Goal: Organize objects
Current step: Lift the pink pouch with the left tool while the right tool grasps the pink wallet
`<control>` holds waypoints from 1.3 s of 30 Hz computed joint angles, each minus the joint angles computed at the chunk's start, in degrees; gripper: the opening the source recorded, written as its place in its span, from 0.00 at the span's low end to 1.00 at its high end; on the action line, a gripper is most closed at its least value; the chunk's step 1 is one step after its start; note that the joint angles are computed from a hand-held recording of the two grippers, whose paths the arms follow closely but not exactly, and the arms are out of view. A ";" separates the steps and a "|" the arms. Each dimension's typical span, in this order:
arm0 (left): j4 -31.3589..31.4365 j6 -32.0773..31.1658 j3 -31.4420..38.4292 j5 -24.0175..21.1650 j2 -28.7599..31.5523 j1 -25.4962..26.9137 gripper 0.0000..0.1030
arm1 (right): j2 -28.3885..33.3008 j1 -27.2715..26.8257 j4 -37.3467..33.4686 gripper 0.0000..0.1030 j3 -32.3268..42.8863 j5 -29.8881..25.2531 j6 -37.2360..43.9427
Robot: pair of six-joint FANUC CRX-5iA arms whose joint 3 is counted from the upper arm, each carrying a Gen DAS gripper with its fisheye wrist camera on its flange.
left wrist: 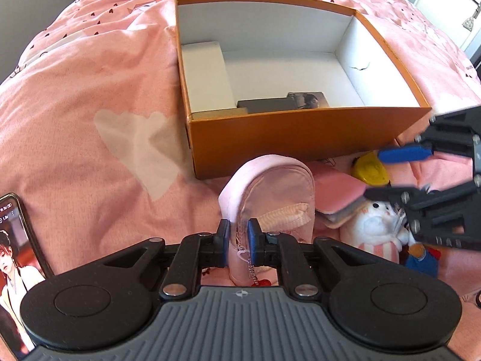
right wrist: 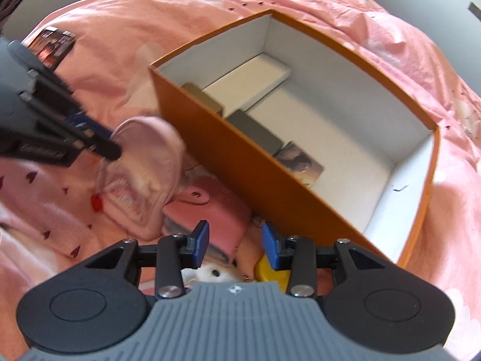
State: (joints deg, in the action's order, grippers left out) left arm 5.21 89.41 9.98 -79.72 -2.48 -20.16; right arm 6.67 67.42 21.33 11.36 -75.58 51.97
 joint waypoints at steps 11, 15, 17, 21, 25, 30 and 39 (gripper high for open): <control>3.63 -2.47 -3.32 2.19 -1.85 2.79 0.42 | 2.87 0.58 -3.22 0.51 2.02 -2.91 8.71; 4.30 -3.94 -4.09 2.19 -2.50 3.08 0.51 | 3.46 -0.17 -4.96 0.54 2.40 -3.27 9.26; 5.74 -4.92 -4.67 2.16 -2.81 3.59 0.57 | 3.77 -0.08 -4.67 0.55 2.05 -3.38 9.16; 8.27 -6.98 -5.31 1.41 -2.71 3.87 0.60 | 3.64 0.10 -4.28 0.55 1.14 -2.78 8.05; 4.88 -4.87 -4.37 1.32 -1.62 2.02 0.60 | 2.40 1.12 -1.67 0.46 -0.41 -1.81 6.13; 4.99 -0.64 -5.30 2.97 -1.01 2.44 0.60 | 0.11 1.97 4.28 0.32 -3.36 1.26 1.68; 4.33 2.42 -5.12 3.22 -0.07 2.19 0.57 | -3.18 0.42 5.24 0.33 -9.39 11.46 -0.53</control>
State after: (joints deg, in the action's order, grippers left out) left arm 9.54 91.83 4.87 -76.49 -2.55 -17.97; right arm 3.50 67.84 26.56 1.97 -64.12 51.44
